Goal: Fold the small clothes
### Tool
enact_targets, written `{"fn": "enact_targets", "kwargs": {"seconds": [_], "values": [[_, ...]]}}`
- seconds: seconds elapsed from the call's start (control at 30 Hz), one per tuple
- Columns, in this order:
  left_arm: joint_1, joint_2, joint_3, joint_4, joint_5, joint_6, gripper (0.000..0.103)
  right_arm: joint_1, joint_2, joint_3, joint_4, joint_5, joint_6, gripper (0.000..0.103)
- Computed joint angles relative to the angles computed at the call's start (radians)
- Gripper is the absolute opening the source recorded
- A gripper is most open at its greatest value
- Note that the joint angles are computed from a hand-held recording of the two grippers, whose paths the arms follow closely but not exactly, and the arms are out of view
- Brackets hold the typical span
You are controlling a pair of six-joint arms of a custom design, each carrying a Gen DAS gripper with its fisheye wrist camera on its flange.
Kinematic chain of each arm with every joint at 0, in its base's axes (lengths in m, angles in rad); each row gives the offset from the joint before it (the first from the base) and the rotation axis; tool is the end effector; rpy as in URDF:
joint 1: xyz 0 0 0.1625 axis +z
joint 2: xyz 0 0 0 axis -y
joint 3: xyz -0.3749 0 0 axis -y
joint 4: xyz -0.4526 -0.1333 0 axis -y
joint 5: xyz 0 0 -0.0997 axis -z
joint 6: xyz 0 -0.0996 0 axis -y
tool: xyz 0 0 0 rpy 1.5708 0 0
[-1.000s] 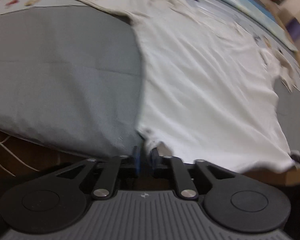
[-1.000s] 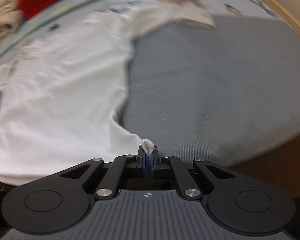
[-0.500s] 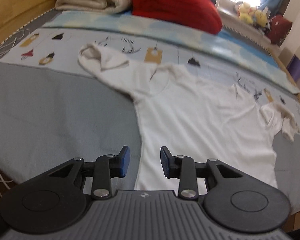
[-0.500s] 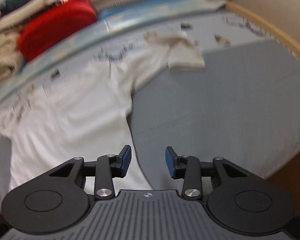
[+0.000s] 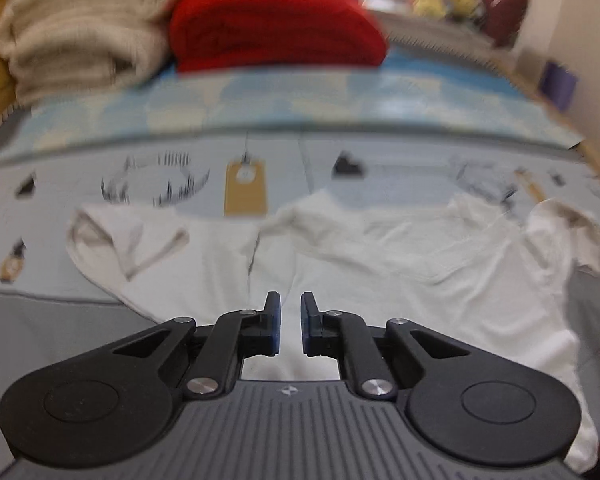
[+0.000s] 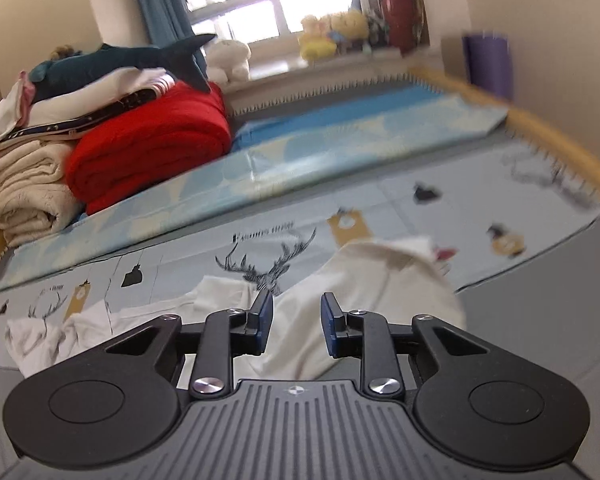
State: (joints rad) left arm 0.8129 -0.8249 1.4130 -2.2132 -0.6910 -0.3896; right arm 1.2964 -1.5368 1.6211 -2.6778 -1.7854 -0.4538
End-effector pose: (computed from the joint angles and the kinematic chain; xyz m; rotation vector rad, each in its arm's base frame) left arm -0.3520 -0.6775 0.1288 0.4007 2.3152 -0.6538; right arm -0.0543 -0.6067 0.5335 0.0690 -2.3513 1.1411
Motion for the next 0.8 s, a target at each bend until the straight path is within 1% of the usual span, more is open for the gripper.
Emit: {"fn": "enact_targets", "kwargs": {"seconds": [0.03, 0.07, 0.1, 0.13, 0.2, 0.27, 0.33, 0.4, 0.43, 0.5, 0.53, 0.57, 0.6, 0.63, 0.67, 0.7, 0.8], "values": [[0.019, 0.028, -0.044, 0.043, -0.008, -0.035, 0.011, 0.005, 0.024, -0.022, 0.016, -0.019, 0.010, 0.029], [0.034, 0.051, -0.078, 0.044, -0.028, -0.042, 0.011, 0.006, 0.055, -0.044, 0.018, -0.019, 0.010, 0.029], [0.046, 0.072, -0.104, 0.022, -0.045, -0.028, 0.012, 0.010, 0.083, -0.064, 0.023, -0.027, 0.004, 0.029], [0.058, 0.089, -0.122, 0.004, -0.051, -0.013, 0.012, 0.014, 0.114, -0.090, 0.030, -0.040, -0.009, 0.029], [0.080, 0.131, -0.167, -0.017, -0.049, -0.004, 0.012, 0.022, 0.174, -0.128, 0.009, -0.063, -0.034, 0.029], [0.105, 0.163, -0.210, -0.030, -0.072, -0.040, 0.012, 0.025, 0.227, -0.168, 0.019, -0.064, -0.039, 0.029], [0.130, 0.191, -0.240, -0.078, -0.114, -0.058, 0.012, 0.027, 0.275, -0.205, 0.041, -0.066, -0.036, 0.029], [0.150, 0.232, -0.295, -0.080, -0.148, -0.076, 0.012, 0.030, 0.320, -0.236, 0.058, -0.058, -0.058, 0.029], [0.157, 0.249, -0.312, -0.105, -0.167, -0.072, 0.012, 0.032, 0.338, -0.250, 0.068, -0.048, -0.070, 0.029], [0.169, 0.286, -0.352, -0.125, -0.192, -0.064, 0.016, 0.035, 0.376, -0.279, 0.076, -0.027, -0.073, 0.029], [0.176, 0.304, -0.375, -0.123, -0.198, -0.066, 0.017, 0.034, 0.395, -0.297, 0.083, -0.025, -0.062, 0.031], [0.183, 0.321, -0.398, -0.128, -0.210, -0.069, 0.023, 0.033, 0.416, -0.317, 0.093, -0.028, -0.036, 0.034], [0.189, 0.339, -0.418, -0.140, -0.222, -0.067, 0.032, 0.030, 0.436, -0.338, 0.111, -0.026, -0.004, 0.040], [0.195, 0.354, -0.435, -0.152, -0.231, -0.061, 0.035, 0.026, 0.448, -0.352, 0.125, -0.023, 0.018, 0.042], [0.200, 0.372, -0.460, -0.149, -0.232, -0.053, 0.042, 0.024, 0.467, -0.372, 0.137, -0.028, 0.042, 0.042], [0.205, 0.393, -0.488, -0.138, -0.225, -0.047, 0.045, 0.022, 0.483, -0.386, 0.141, -0.034, 0.053, 0.042], [0.221, 0.447, -0.566, -0.082, -0.199, -0.073, 0.045, 0.016, 0.524, -0.426, 0.160, -0.041, 0.071, 0.042]]}}
